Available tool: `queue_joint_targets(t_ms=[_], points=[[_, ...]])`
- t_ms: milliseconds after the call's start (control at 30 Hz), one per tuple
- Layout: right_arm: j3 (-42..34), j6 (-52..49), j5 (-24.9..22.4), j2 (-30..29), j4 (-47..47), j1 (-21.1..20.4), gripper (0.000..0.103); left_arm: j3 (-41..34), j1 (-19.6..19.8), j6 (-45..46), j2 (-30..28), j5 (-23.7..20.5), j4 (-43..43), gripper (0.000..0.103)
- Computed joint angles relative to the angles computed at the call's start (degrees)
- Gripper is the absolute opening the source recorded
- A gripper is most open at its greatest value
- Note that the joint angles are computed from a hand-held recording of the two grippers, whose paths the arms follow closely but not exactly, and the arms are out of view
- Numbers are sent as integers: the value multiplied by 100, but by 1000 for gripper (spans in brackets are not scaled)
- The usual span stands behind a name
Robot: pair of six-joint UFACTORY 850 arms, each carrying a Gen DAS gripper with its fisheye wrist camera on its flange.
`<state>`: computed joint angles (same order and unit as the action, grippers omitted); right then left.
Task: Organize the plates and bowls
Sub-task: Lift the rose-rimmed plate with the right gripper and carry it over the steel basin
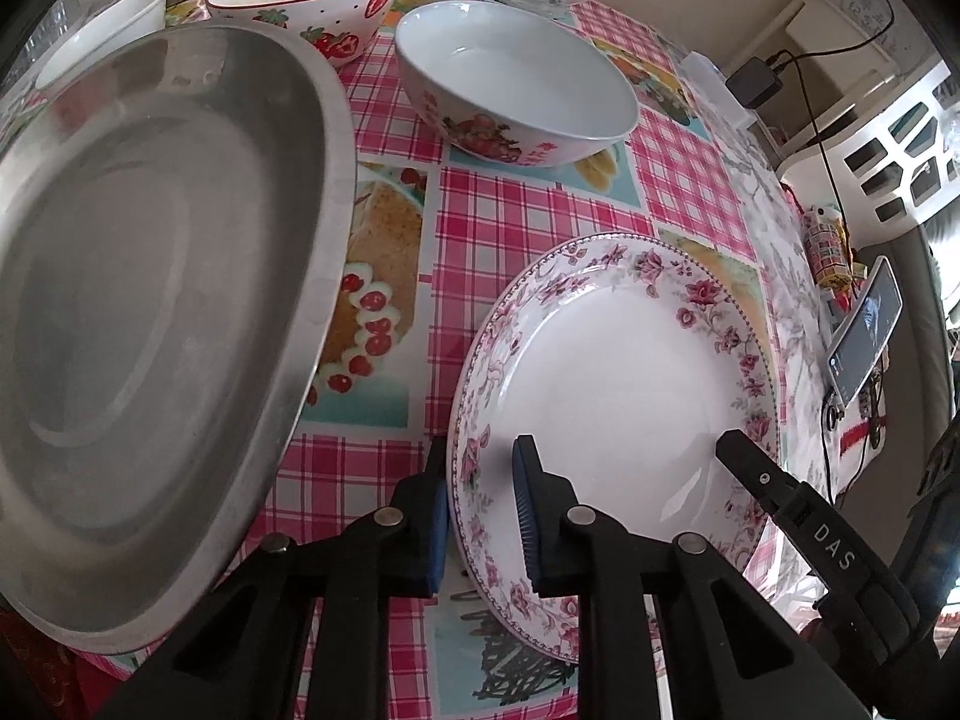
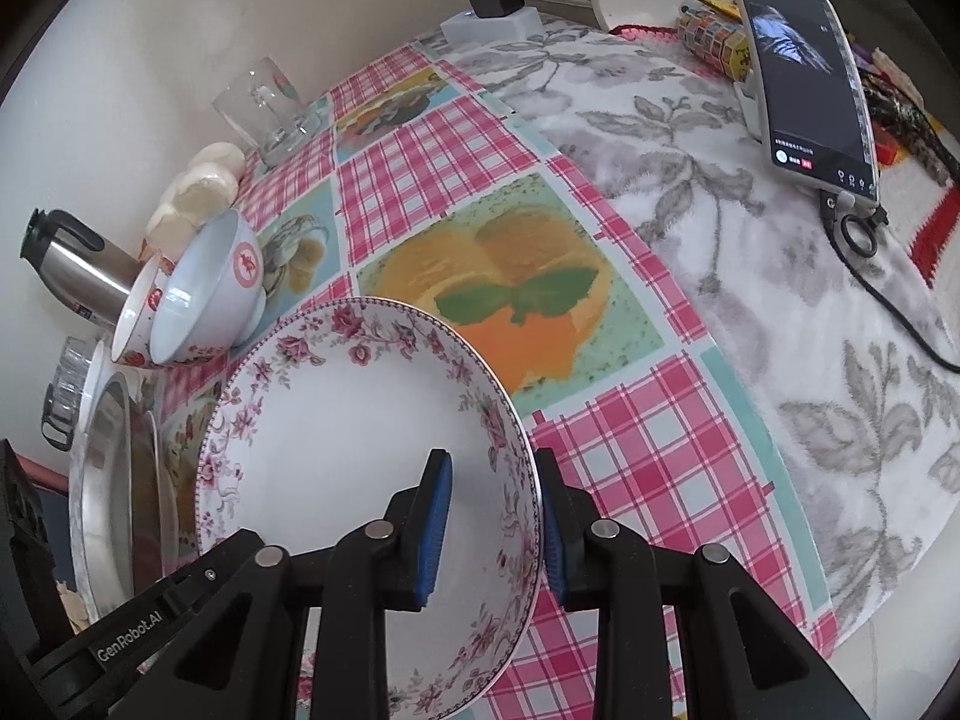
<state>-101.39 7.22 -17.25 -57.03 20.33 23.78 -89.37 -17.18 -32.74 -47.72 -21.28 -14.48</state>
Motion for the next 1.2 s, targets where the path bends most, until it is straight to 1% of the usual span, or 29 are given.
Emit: queue_joint_targets(t_ms=[33, 133, 267, 433, 533, 633, 767, 900, 1000, 1200], points=[[10, 14, 10, 6, 30, -6, 24, -5, 2, 36, -4, -3, -6, 21], [54, -69, 49, 32, 137, -17, 21, -18, 5, 115, -18, -3, -53, 20], [112, -179, 88, 69, 250, -33, 20, -12, 17, 238, -14, -9, -153, 19], [215, 78, 118, 147, 8, -36, 20, 13, 23, 482, 8, 29, -379, 16], [326, 297, 192, 224, -148, -36, 19, 68, 21, 792, 62, 131, -657, 16], [392, 473, 253, 273, -320, -37, 19, 101, -4, 789, 122, 216, -559, 16], [562, 407, 474, 404, -272, -24, 19, 120, -17, 766, 164, 291, -450, 16], [646, 526, 576, 473, -404, -4, 19, 150, -19, 816, 208, 336, -469, 16], [750, 439, 701, 553, -325, 8, 19, 163, -20, 827, 226, 374, -448, 16], [994, 562, 1045, 732, -474, 52, 19, 284, -2, 1247, 312, 567, -859, 16]])
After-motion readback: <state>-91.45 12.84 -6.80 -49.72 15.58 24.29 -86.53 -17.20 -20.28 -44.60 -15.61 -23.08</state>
